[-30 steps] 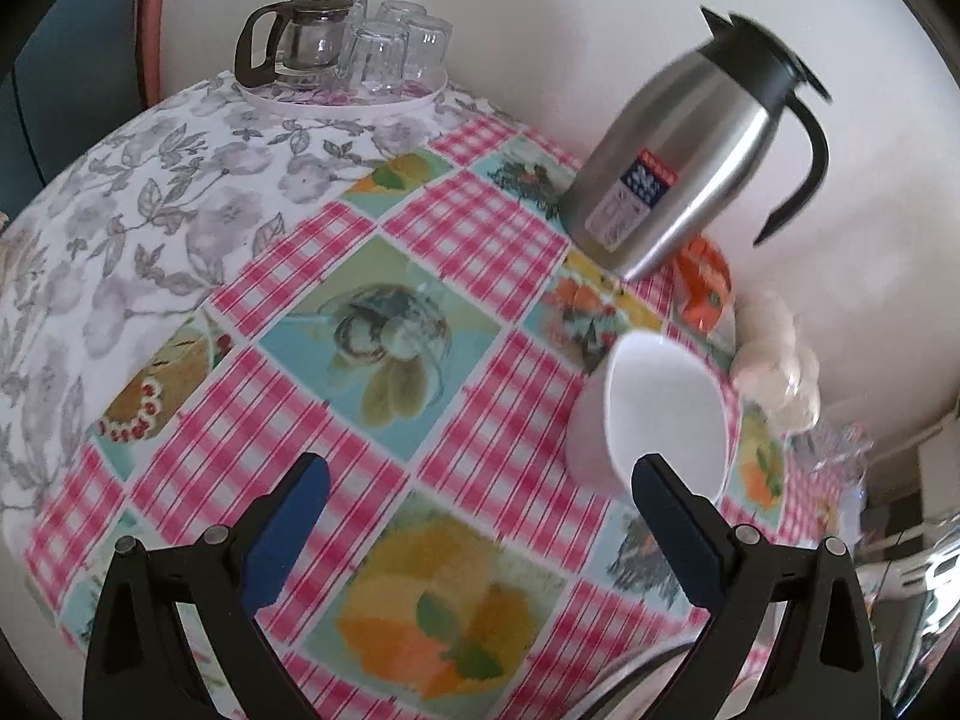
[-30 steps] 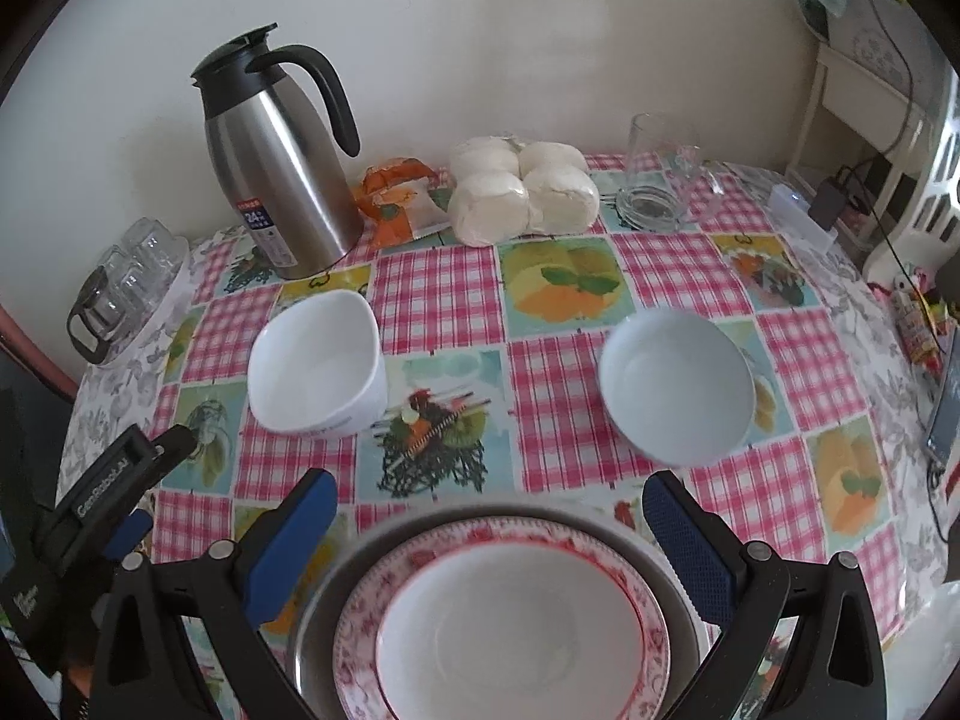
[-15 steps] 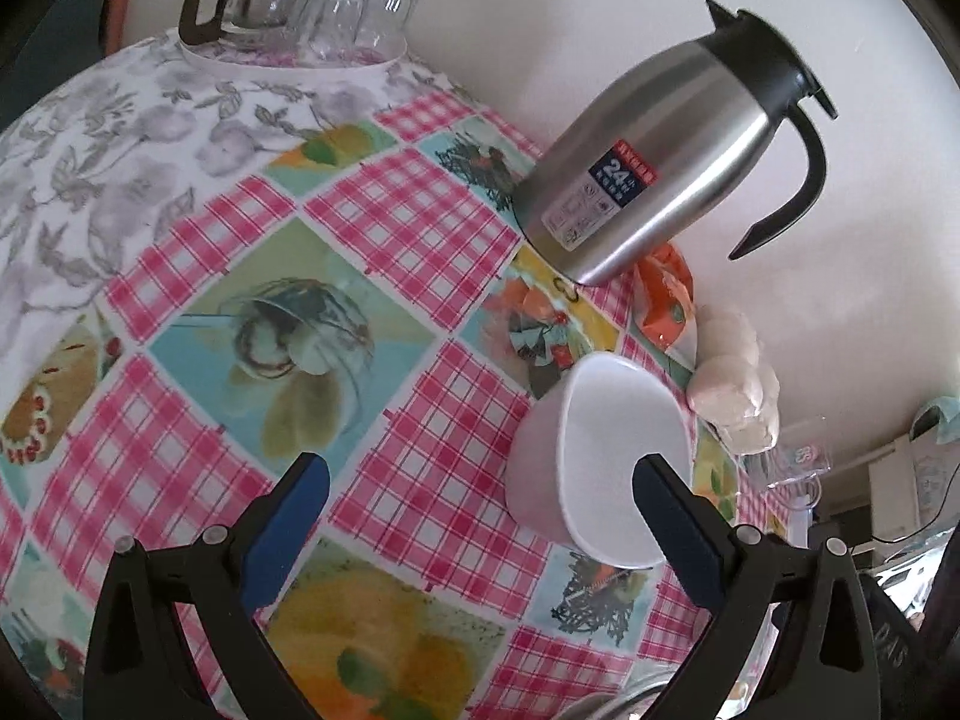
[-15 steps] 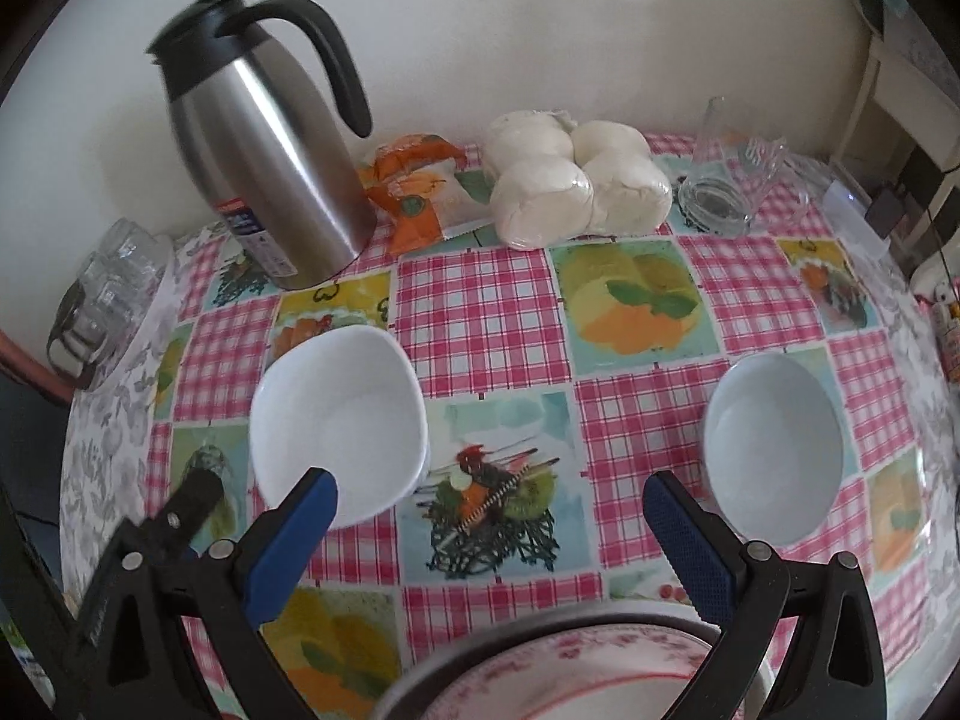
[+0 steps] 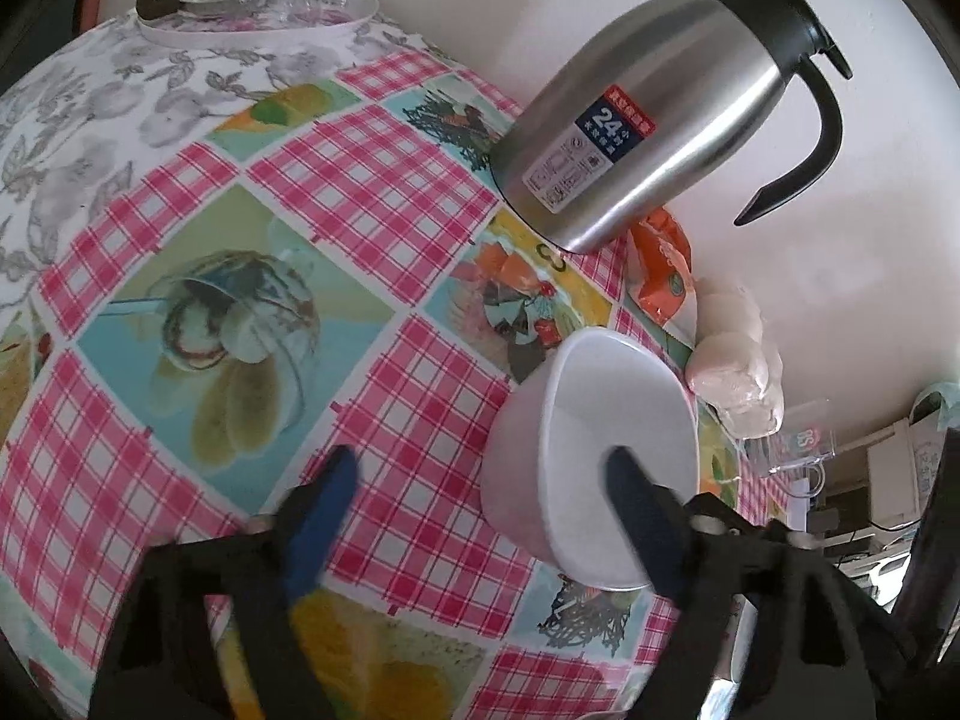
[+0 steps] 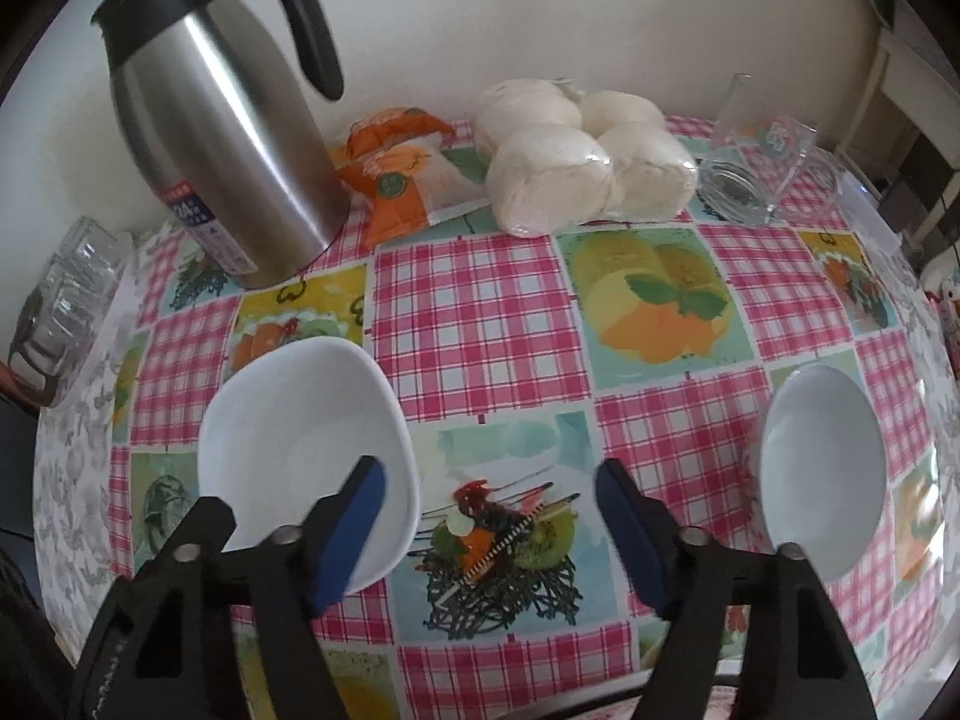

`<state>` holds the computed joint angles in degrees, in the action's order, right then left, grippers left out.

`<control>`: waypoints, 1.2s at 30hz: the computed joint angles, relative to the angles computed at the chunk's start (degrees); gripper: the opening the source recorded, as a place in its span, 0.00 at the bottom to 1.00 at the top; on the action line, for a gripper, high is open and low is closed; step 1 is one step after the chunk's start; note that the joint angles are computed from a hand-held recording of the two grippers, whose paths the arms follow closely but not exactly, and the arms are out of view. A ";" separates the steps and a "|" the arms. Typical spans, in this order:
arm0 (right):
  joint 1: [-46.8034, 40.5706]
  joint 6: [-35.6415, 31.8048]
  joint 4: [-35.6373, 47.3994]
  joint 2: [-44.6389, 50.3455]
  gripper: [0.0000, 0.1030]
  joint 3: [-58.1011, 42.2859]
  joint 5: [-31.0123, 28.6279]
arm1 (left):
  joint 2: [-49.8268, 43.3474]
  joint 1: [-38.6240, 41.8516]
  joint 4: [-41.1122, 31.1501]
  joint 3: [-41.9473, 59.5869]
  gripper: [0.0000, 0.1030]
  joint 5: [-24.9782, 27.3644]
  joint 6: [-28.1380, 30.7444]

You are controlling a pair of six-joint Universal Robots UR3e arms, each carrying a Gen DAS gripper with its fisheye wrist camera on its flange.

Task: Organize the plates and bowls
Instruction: 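Close both grippers on the square bowl rim, then lift the square bowl and carry it toward the steel tray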

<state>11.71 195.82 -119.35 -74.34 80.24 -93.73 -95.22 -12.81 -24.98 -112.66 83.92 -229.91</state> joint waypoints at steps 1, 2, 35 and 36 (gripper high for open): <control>0.36 0.09 0.28 0.75 0.64 -0.72 -0.38 | -0.45 0.06 0.24 0.08 0.69 -0.28 -0.01; 0.64 0.35 0.42 1.41 0.60 -1.30 -0.72 | -0.83 0.25 0.74 -0.11 0.68 -0.74 -0.08; 2.75 -1.13 -0.14 7.79 0.13 -4.37 0.24 | -6.28 3.45 13.57 -4.37 0.25 -12.27 -1.02; 2.97 -1.31 -0.39 7.62 0.13 -4.16 -0.17 | -6.26 3.74 13.95 -4.70 0.25 -12.88 -0.97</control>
